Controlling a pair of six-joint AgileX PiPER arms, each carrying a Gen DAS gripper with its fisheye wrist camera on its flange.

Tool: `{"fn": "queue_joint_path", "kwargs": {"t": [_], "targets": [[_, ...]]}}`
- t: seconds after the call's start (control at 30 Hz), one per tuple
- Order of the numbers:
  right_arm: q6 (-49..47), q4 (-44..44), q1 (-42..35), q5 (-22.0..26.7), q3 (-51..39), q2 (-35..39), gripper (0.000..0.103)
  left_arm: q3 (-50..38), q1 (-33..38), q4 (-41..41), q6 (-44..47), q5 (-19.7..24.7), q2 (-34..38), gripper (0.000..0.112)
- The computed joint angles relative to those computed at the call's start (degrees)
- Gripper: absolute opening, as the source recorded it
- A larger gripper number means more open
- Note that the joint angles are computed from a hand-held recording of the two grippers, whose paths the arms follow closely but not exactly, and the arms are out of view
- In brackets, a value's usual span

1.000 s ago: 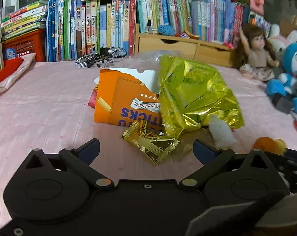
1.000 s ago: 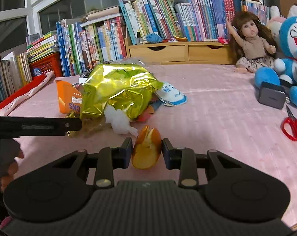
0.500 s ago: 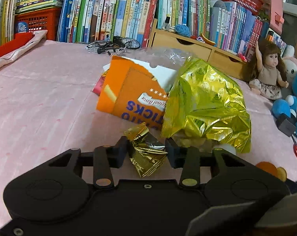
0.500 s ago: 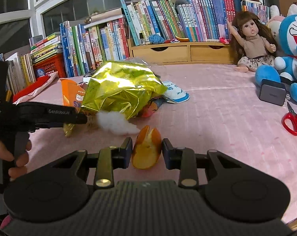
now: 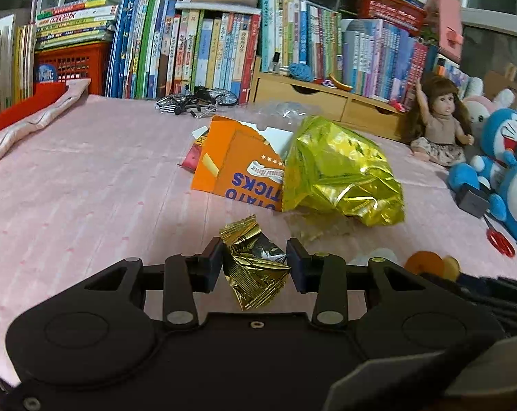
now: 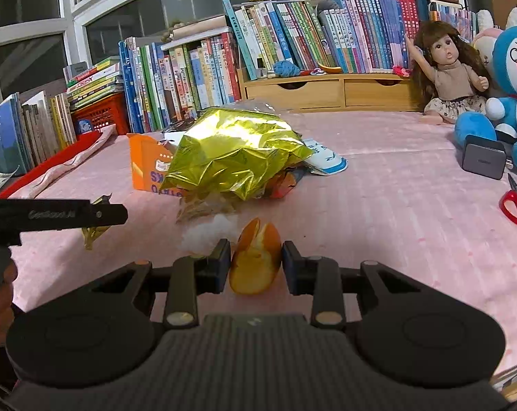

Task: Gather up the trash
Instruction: 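Lower both grippers into the black bin below the bed edge and open them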

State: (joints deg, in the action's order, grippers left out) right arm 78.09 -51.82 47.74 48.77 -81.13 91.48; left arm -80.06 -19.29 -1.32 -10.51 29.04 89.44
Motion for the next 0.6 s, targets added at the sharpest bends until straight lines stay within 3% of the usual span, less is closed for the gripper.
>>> {"fn": "queue_joint_path", "kwargs": {"t": [0.23,0.6], "targets": [[0.4,-0.3,1.8,0.6,0.5,-0.4,0.037,6.9,-0.9,0.0,2.6,-1.6,-6.4,0.038],[3.5,-1.4,5.7,1.7,3.5,-2.6,0.037,14.7,-1.9,1.2,1.2,-0.5,-14.9,0.038]]}}
